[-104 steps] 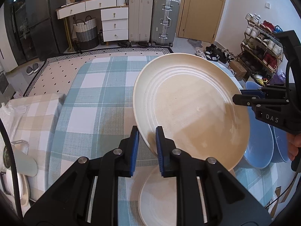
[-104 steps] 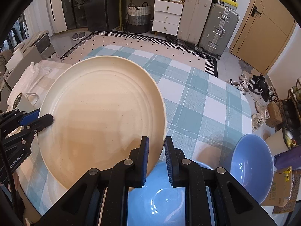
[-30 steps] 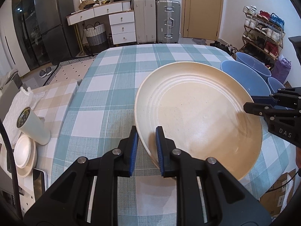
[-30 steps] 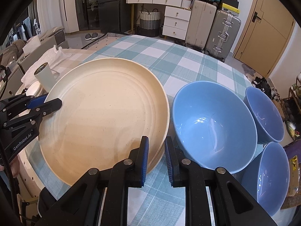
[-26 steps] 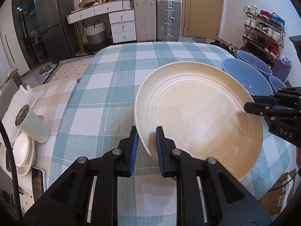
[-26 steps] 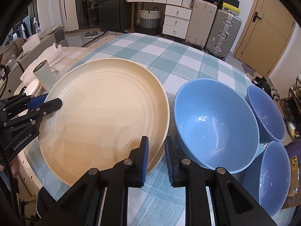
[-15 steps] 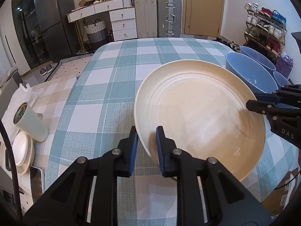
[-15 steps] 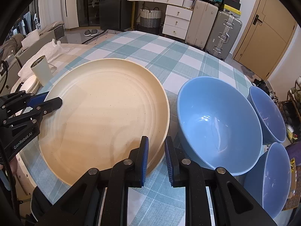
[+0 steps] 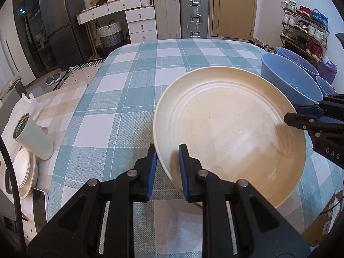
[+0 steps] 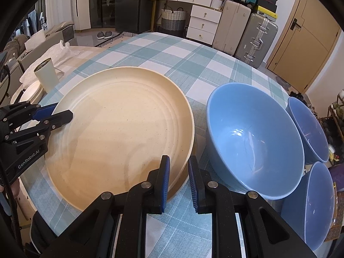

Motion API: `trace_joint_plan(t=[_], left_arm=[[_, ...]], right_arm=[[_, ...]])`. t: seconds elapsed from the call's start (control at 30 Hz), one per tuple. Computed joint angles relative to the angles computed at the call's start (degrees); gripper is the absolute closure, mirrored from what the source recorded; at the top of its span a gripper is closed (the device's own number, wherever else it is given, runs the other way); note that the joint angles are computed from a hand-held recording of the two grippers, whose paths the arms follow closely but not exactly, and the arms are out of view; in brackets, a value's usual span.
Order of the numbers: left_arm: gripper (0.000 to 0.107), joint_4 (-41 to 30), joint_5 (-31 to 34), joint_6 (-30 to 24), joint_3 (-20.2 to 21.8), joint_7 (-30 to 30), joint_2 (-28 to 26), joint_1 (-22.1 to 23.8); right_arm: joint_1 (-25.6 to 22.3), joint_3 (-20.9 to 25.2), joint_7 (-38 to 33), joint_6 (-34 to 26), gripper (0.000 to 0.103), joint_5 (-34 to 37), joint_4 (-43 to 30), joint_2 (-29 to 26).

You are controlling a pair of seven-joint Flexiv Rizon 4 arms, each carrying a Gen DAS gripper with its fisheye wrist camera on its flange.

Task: Organize plates and bowls
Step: 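Lower the held plate onto the stacked cream plates and open both tools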

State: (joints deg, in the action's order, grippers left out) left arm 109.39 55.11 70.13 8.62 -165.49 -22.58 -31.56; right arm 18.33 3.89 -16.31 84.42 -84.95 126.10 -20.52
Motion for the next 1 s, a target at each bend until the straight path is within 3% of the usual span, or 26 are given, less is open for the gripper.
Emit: trace_joint_plan(t=[1.0], left_arm=[[0.088, -2.7, 0.9, -2.4, 0.3, 0.8, -3.4, -1.4]], right_arm=[[1.7, -0.2, -1.1, -4.4, 0.084, 1.3, -0.2, -1.4]])
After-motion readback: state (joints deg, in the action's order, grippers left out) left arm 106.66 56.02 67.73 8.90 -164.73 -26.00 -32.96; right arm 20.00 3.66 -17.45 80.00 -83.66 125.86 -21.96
